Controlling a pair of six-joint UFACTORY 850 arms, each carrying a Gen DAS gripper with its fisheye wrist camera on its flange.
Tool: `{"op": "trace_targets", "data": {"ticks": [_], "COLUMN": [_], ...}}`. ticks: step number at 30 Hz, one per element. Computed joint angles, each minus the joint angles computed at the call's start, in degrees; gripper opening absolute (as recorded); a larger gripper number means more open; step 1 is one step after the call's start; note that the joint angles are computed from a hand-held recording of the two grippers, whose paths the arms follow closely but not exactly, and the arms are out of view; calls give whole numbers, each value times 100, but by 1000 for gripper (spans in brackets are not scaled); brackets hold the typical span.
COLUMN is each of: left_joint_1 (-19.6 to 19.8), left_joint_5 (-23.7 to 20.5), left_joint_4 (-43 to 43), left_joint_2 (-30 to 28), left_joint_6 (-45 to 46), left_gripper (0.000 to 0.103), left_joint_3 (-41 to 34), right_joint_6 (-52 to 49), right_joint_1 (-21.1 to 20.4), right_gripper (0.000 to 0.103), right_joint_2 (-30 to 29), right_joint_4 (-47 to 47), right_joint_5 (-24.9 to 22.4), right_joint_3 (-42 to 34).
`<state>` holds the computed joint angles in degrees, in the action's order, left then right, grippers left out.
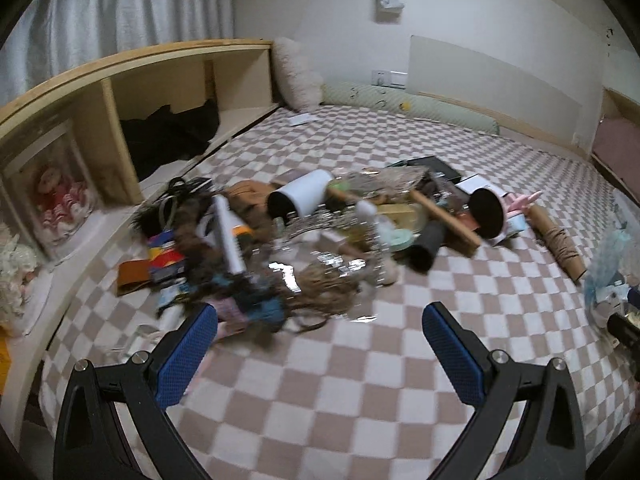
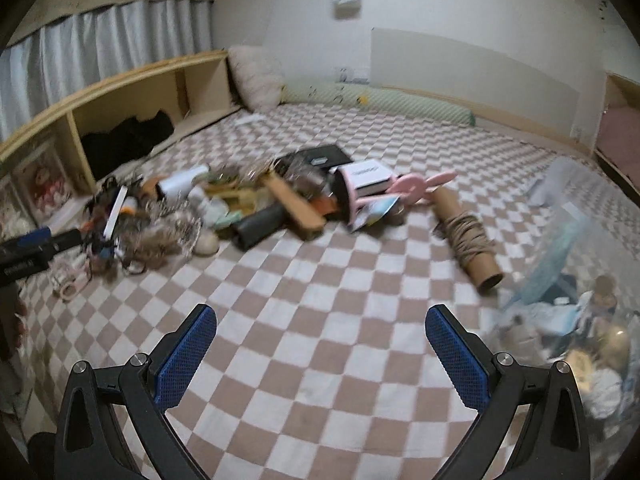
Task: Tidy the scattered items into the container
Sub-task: 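Withdraw both open tools up out of the container, then move both open tools toward the white plastic holder and pink scissors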
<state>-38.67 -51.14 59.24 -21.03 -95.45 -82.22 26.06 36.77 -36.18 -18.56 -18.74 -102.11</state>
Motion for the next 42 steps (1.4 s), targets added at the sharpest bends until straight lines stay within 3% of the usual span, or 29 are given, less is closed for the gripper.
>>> {"op": "trace_targets", "data": {"ticks": [12, 17, 29, 35, 42], "left_joint_1": [180, 235, 464, 592, 737], "left_joint_5": [-257, -373, -442, -212, -65], "left_joint_4": [-20, 2, -216, -144, -84], "left_joint_2": [687, 889, 1386, 1392, 1196], "left_joint_6": [-287, -365, -775, -871, -653], "left_gripper": [103, 103, 103, 103, 103], "left_joint_3": [1103, 1503, 2627, 2809, 2726], "right_joint_6": [-162, -1144, -1313, -1646, -1593], "right_joint_1": [270, 325, 465, 515, 532], "right_gripper": [103, 103, 103, 103, 103], "right_joint_2": [-402, -476, -793, -945, -878], "right_joint_4": [284, 1138, 1134, 1288, 1219], "right_joint_5": [-169, -200, -568, -779, -453], "right_joint_3": [-152, -142, -320, -399, -168]}}
